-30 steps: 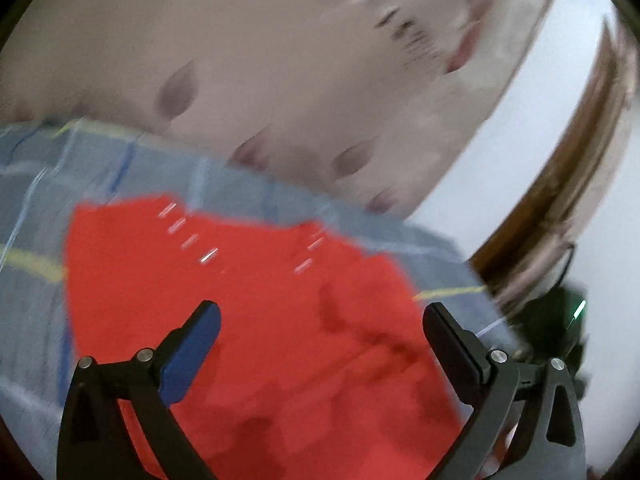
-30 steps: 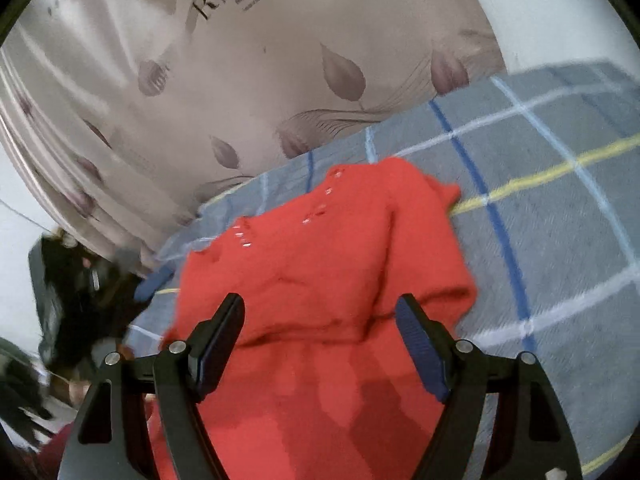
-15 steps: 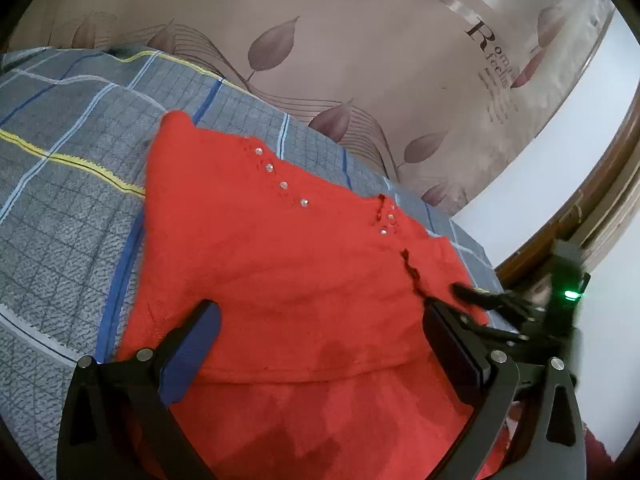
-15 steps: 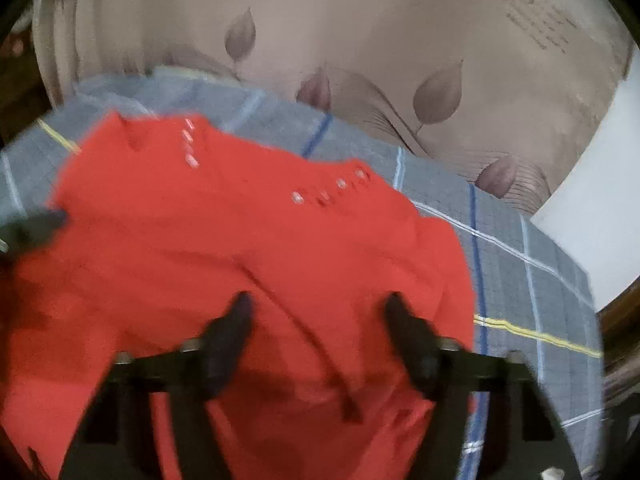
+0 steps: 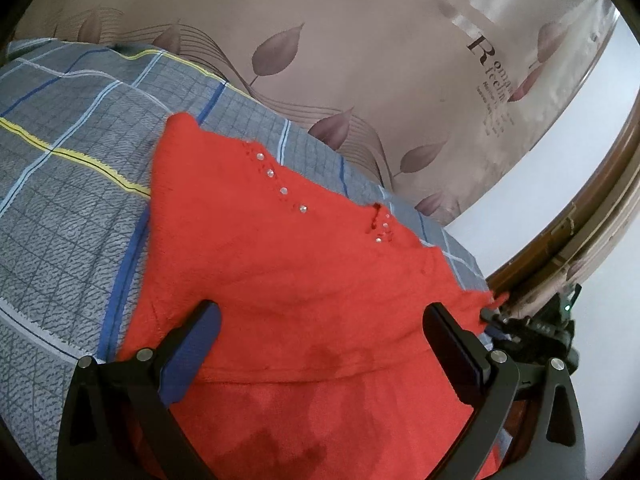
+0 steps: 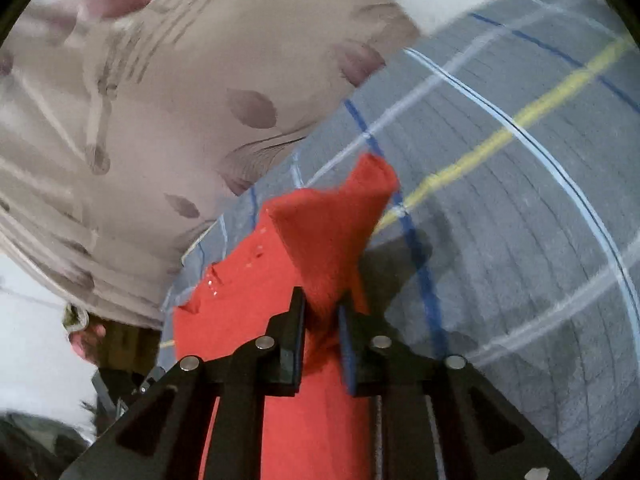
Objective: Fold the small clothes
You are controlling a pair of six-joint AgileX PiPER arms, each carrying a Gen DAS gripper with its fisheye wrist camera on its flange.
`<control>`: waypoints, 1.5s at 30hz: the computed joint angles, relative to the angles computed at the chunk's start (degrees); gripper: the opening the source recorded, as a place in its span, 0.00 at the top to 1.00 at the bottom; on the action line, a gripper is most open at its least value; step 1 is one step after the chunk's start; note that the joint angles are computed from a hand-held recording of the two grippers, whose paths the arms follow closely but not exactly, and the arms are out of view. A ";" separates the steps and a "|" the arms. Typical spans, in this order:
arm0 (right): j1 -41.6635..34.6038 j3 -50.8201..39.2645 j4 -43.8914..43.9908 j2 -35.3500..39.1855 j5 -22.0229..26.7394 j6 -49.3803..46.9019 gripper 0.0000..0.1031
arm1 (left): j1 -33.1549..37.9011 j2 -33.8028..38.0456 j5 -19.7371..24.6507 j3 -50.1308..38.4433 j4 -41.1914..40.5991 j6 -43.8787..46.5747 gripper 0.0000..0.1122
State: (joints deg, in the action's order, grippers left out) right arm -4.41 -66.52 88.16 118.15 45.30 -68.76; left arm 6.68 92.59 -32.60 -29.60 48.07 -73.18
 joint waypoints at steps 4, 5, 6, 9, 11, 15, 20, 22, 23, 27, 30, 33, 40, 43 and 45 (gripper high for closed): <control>-2.13 -2.39 0.13 2.58 3.79 2.71 0.50 | -0.22 -4.02 1.11 2.57 3.12 -2.33 0.10; -2.24 -2.97 0.48 3.01 4.38 3.48 0.43 | 0.45 -4.86 0.70 3.17 7.28 -6.04 0.10; -2.39 -3.62 0.81 3.46 4.99 4.25 0.43 | 1.73 -5.28 -1.23 4.00 12.72 -10.82 0.10; -0.62 -5.69 -3.61 2.34 1.14 7.93 0.67 | 3.59 -7.65 -4.82 7.66 15.94 -12.60 0.10; 1.55 -5.53 -8.32 -0.16 -3.10 10.58 0.91 | 3.81 -9.87 -6.31 10.19 15.69 -11.43 0.10; 7.54 -7.88 -15.17 -4.04 -6.75 18.17 0.92 | 2.88 -11.15 -11.13 13.36 13.39 -9.14 0.10; 22.15 -28.84 -27.07 -2.77 3.02 37.07 0.93 | -7.80 -7.86 -11.89 11.57 7.29 -6.57 0.10; 26.68 -37.63 -25.38 -2.21 8.26 38.53 0.93 | -16.01 -8.79 -4.10 8.93 -0.51 -0.65 0.10; 27.85 -40.17 -22.56 -2.73 9.79 37.28 0.93 | -18.81 -9.36 -1.20 7.82 -6.24 4.93 0.10; 24.13 -36.98 -15.95 -6.39 8.13 30.93 0.94 | -18.88 -8.19 3.89 4.19 -20.37 18.75 0.10; 16.09 -32.35 -14.66 -3.38 9.54 31.25 0.93 | -13.27 -4.00 7.82 -0.94 -13.53 12.79 0.10; 9.97 -25.89 -15.38 -0.87 7.19 27.92 0.93 | -7.00 -1.00 10.94 -3.72 -6.56 3.01 0.10; 3.61 -22.13 -11.55 10.39 6.16 22.59 0.93 | -0.41 -5.57 6.86 4.31 -26.44 17.49 0.10; 3.75 -20.85 -8.48 12.10 6.21 19.69 0.93 | 0.66 -6.34 6.04 5.68 -26.27 18.31 0.10; 3.27 -18.89 -5.76 12.12 6.95 17.08 0.93 | 1.35 -6.69 5.40 6.70 -25.65 17.85 0.10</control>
